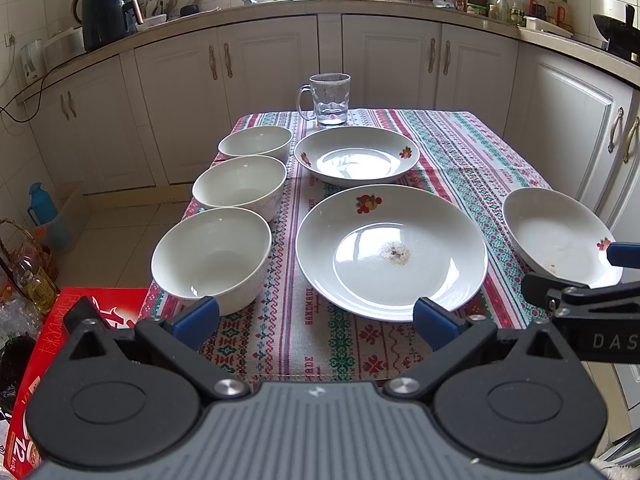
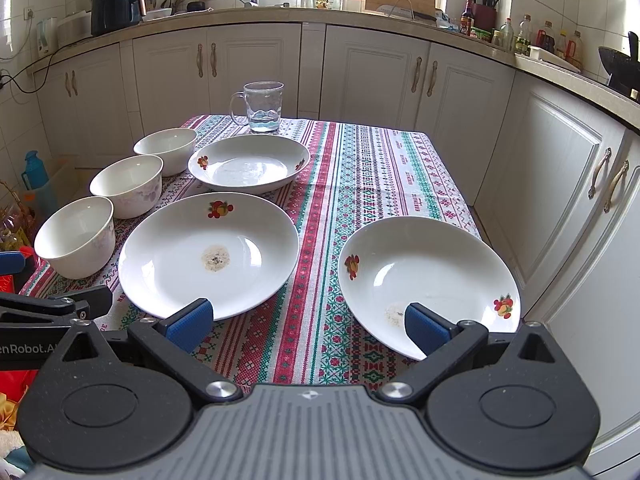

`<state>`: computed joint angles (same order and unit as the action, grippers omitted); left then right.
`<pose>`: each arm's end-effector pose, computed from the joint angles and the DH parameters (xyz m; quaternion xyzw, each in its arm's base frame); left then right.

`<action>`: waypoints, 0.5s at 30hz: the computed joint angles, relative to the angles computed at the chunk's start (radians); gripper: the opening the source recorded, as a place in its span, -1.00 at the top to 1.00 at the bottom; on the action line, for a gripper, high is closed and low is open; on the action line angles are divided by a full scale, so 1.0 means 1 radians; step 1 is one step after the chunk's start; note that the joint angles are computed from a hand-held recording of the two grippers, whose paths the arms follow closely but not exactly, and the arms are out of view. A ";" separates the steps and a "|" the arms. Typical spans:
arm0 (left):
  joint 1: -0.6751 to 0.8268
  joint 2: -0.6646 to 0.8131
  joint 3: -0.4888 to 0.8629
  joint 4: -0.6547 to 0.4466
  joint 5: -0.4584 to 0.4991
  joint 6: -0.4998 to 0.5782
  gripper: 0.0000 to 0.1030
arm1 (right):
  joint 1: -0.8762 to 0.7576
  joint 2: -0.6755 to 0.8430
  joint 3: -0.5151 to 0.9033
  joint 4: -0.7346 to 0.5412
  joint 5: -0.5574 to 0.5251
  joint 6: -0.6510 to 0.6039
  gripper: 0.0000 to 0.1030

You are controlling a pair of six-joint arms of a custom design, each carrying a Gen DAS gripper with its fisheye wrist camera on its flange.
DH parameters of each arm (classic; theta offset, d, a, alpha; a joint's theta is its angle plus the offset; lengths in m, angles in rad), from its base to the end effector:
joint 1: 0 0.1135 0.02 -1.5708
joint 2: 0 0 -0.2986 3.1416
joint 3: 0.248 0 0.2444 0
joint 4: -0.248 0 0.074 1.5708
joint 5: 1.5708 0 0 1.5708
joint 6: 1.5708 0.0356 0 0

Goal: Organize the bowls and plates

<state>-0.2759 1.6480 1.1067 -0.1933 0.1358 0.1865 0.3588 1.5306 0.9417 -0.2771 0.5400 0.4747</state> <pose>0.3432 -0.1022 0.2673 0.2357 0.8812 -0.0800 0.4019 0.2930 0.0903 0.2505 0.1443 0.8977 -0.0943 0.4055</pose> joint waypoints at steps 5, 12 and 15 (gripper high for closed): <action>-0.001 0.000 0.000 0.001 -0.001 -0.001 -0.99 | -0.001 -0.001 0.001 -0.001 0.000 -0.001 -1.00; -0.001 -0.001 0.001 -0.001 -0.002 0.000 -0.99 | 0.000 0.000 0.003 -0.002 0.002 -0.004 -1.00; -0.001 -0.001 0.002 -0.003 0.000 -0.001 -0.99 | -0.002 -0.001 0.003 0.000 0.001 -0.007 -1.00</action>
